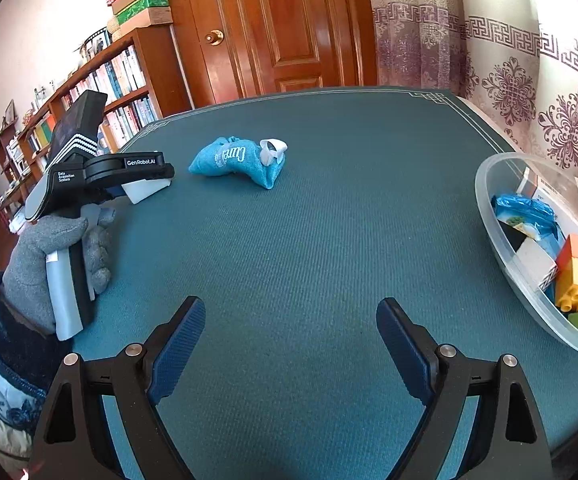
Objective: Organize objects
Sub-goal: 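Grasp the white cube with the left gripper, then grasp the blue Curel cloth bag with the right gripper while the left holds the cube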
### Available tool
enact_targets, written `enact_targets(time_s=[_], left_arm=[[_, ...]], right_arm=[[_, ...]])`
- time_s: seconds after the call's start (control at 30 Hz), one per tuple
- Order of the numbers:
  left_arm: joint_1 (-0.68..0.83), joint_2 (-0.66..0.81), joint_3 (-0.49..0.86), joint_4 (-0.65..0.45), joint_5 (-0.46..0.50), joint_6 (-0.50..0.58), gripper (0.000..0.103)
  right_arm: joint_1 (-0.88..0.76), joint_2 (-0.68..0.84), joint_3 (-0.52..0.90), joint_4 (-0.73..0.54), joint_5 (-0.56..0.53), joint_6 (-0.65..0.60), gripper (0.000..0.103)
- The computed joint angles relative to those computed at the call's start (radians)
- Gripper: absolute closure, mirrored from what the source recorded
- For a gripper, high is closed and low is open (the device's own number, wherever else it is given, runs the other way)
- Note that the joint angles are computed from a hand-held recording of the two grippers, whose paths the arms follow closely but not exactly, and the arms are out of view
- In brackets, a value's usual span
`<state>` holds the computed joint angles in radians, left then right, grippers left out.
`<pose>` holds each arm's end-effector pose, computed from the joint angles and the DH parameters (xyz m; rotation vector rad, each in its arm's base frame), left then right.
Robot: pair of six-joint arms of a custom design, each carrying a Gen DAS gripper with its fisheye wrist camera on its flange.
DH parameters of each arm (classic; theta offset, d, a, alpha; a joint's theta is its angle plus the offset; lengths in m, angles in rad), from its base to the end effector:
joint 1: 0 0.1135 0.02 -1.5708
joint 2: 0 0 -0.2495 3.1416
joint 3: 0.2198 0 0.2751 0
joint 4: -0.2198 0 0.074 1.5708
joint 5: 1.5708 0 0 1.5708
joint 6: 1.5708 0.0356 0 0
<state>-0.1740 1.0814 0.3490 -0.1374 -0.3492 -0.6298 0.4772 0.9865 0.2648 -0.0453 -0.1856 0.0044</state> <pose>0.2107 -0.0247 0.1167 -0.6836 2.2717 0.0458 0.1764 0.0986 0.1136 -0.6447 2.2770 0.4534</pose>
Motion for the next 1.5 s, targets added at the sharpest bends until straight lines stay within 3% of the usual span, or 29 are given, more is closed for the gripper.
enact_targets(time_s=[0.37, 0.53, 0.77, 1.03, 1.17, 1.37, 1.5], left_arm=[[0.014, -0.080, -0.035, -0.029, -0.035, -0.028, 0.039], [0.014, -0.084, -0.041, -0.029, -0.042, -0.032, 0.039], [0.024, -0.092, -0.051, -0.026, -0.028, -0.028, 0.039], [0.027, -0.093, -0.054, -0.021, -0.021, -0.027, 0.039], [0.038, -0.091, -0.055, -0.017, -0.009, -0.023, 0.039], [0.053, -0.095, -0.061, -0.014, 0.007, -0.024, 0.039], [0.043, -0.095, -0.059, -0.017, -0.003, -0.026, 0.039]], right_arm=[[0.085, 0.342, 0.256, 0.127, 0.022, 0.073, 0.015], [0.134, 0.470, 0.384, 0.152, 0.079, 0.045, 0.015], [0.170, 0.620, 0.549, 0.128, 0.080, 0.004, 0.015], [0.104, 0.808, 0.750, 0.045, -0.066, 0.036, 0.014], [0.064, 0.907, 0.842, -0.020, -0.194, 0.054, 0.015], [0.066, 0.910, 0.811, -0.029, -0.243, 0.021, 0.015], [0.111, 0.883, 0.771, 0.000, -0.161, 0.004, 0.016]])
